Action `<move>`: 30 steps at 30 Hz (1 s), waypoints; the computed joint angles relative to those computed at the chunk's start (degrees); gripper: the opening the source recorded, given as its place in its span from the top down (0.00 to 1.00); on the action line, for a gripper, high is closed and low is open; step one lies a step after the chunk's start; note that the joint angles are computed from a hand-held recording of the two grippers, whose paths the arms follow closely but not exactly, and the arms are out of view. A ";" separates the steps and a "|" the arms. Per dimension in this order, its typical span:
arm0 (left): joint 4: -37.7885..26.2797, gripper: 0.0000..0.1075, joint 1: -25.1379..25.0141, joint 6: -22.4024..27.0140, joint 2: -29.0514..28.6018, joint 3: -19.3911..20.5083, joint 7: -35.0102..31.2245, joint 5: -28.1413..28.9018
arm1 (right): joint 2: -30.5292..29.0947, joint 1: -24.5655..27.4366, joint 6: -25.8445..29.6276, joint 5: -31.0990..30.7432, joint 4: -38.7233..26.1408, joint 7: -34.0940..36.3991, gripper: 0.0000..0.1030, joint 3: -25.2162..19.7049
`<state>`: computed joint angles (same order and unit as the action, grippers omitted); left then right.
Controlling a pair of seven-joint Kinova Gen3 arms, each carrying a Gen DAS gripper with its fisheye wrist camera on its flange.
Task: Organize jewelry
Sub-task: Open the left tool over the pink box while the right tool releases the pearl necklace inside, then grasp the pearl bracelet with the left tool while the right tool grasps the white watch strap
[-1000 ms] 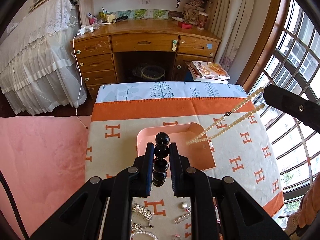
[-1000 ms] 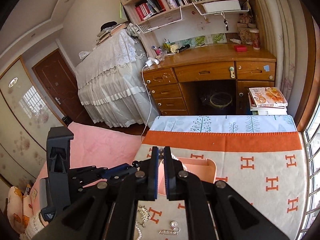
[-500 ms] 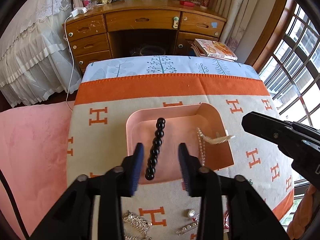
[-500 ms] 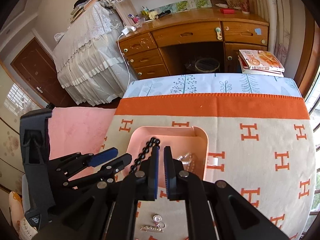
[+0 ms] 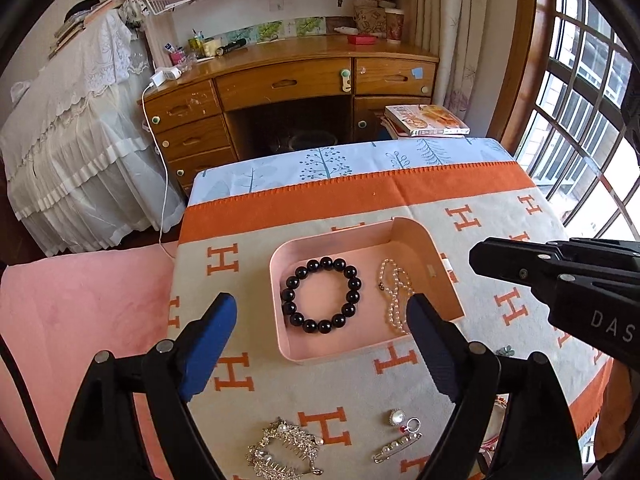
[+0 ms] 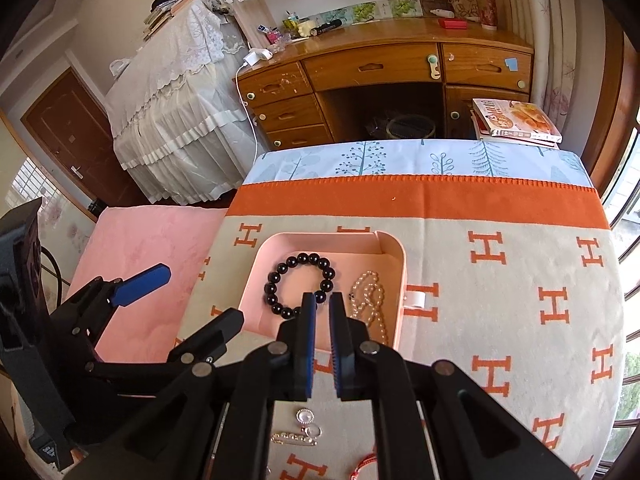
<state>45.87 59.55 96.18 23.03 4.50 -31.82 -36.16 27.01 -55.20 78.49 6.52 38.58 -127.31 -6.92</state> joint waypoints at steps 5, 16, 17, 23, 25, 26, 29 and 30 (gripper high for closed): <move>3.14 0.21 3.78 -0.71 -1.97 0.12 4.57 -4.53 | -2.93 -0.34 -1.16 0.69 4.05 -0.59 0.93 -0.42; 4.41 0.21 7.06 0.86 -4.50 4.27 6.10 -6.05 | -11.74 -0.86 -6.39 5.17 16.19 -4.59 0.93 -3.45; 4.42 0.21 7.99 1.27 -4.53 4.51 5.85 -6.84 | -12.68 -1.06 -6.97 6.05 17.47 -5.32 0.93 -3.83; 2.76 0.21 11.51 4.44 -5.12 5.30 6.14 -7.13 | -17.82 -3.10 -10.03 14.16 24.57 -9.23 0.93 -6.99; 3.94 0.20 12.15 4.34 -6.32 5.69 8.34 -6.97 | -19.29 -2.31 -11.05 14.13 26.39 -9.38 0.93 -8.44; 4.77 0.19 12.53 4.37 -6.91 5.99 9.47 -7.35 | -19.98 -1.62 -11.54 13.21 27.25 -9.41 0.93 -9.02; 7.68 0.06 13.91 5.41 -8.11 7.22 12.89 -9.62 | -20.99 1.47 -11.08 8.67 28.43 -8.03 0.78 -11.21; 8.99 0.05 14.23 5.75 -8.52 7.69 14.33 -10.25 | -20.96 1.55 -10.10 8.58 28.47 -8.46 0.62 -11.66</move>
